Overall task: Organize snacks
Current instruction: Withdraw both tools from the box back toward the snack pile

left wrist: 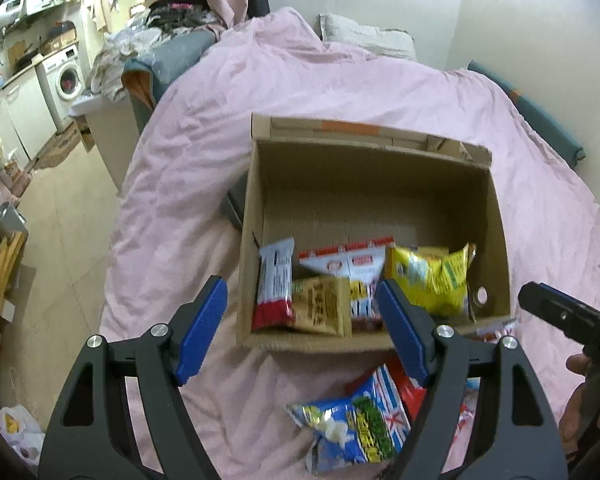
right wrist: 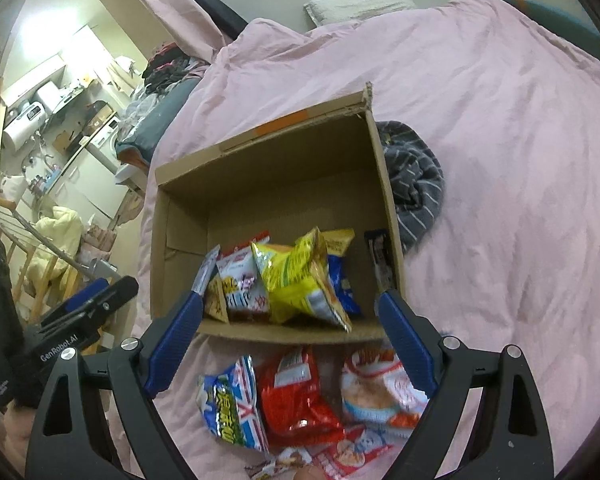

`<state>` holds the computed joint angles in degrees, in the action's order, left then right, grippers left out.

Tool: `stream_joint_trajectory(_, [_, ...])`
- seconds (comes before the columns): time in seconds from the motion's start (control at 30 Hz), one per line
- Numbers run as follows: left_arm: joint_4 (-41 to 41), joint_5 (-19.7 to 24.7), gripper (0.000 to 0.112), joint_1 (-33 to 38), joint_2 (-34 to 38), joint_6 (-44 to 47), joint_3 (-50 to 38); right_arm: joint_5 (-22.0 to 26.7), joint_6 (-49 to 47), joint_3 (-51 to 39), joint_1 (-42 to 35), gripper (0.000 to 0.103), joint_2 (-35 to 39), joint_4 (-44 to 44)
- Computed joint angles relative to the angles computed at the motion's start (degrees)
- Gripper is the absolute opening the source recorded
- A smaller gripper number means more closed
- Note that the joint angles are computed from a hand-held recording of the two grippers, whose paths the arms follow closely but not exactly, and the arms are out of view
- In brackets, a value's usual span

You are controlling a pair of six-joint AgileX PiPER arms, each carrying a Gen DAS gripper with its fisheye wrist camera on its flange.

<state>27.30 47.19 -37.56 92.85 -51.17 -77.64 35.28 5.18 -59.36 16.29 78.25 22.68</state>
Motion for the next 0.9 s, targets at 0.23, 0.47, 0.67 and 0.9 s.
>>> stream_joint_trajectory(0.23, [-1.1,-0.7,0.075,-1.1,-4.0,-1.7,5.2,0.8,2.9,4.2,-0.4,0.092,-4.7,-1.3])
stream_joint_trajectory(0.47, [-5.2,-1.8,0.075,-0.2,-6.4,-2.8,9.9,3.1,4.2,8.9,-2.6,0.092,-10.3,-0.4])
stream_joint_trajectory(0.67, [-23.4,-5.9,0.093,4.9,-4.2,5.5,14.8,4.4,6.0,12.9,-3.1,0.092,-13.3,-0.5])
stream_joint_trajectory(0.9, [-43.0,-8.7,0.093,6.2,4.4,18.0,17.2,5.8,9.1,15.4,-2.2,0.092,-15.6,-7.0])
